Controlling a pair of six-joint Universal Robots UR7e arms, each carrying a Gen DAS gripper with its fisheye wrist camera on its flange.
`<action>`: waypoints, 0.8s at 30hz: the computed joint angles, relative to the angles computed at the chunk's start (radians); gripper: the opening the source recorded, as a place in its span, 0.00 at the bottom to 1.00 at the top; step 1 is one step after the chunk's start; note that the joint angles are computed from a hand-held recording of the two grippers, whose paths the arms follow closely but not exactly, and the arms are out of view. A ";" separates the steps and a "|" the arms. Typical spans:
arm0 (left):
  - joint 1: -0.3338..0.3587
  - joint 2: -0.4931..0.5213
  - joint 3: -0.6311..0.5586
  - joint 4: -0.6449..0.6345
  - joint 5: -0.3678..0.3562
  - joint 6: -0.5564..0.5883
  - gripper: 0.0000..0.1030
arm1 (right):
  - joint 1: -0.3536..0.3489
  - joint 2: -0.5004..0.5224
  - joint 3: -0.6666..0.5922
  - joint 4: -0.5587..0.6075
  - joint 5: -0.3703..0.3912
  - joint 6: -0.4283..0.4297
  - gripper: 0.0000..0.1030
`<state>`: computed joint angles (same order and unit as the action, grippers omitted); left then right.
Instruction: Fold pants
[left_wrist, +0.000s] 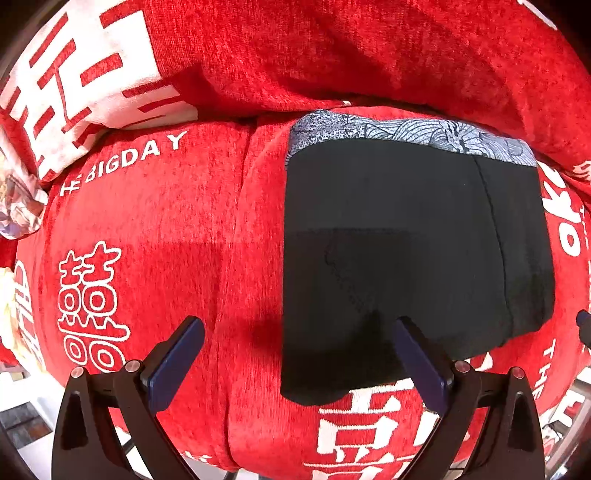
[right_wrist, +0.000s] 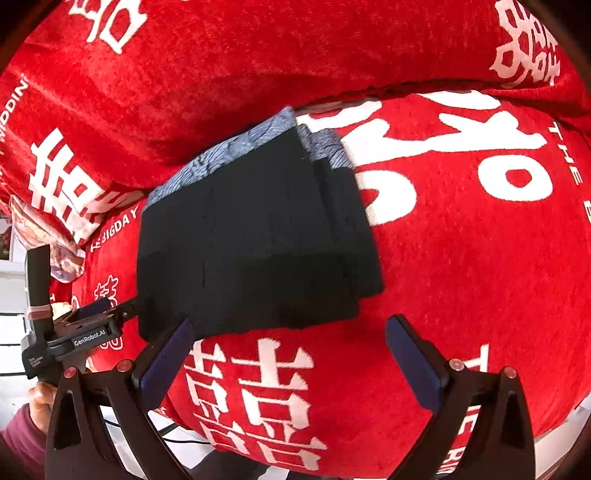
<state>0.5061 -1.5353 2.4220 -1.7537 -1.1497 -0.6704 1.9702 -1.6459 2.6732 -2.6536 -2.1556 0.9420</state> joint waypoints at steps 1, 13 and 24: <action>0.002 0.003 0.000 -0.008 -0.004 0.001 0.98 | -0.013 -0.016 0.001 0.017 0.001 -0.010 1.00; -0.006 0.045 -0.004 -0.072 -0.002 0.024 0.98 | -0.183 -0.166 0.029 0.088 0.075 -0.184 1.00; -0.005 0.078 -0.009 -0.099 -0.006 0.026 0.98 | -0.264 -0.181 0.044 0.040 0.132 -0.305 1.00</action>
<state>0.5009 -1.4569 2.4130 -1.8529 -1.1560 -0.6442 1.7064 -1.8268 2.7171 -2.6139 -2.0231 0.6370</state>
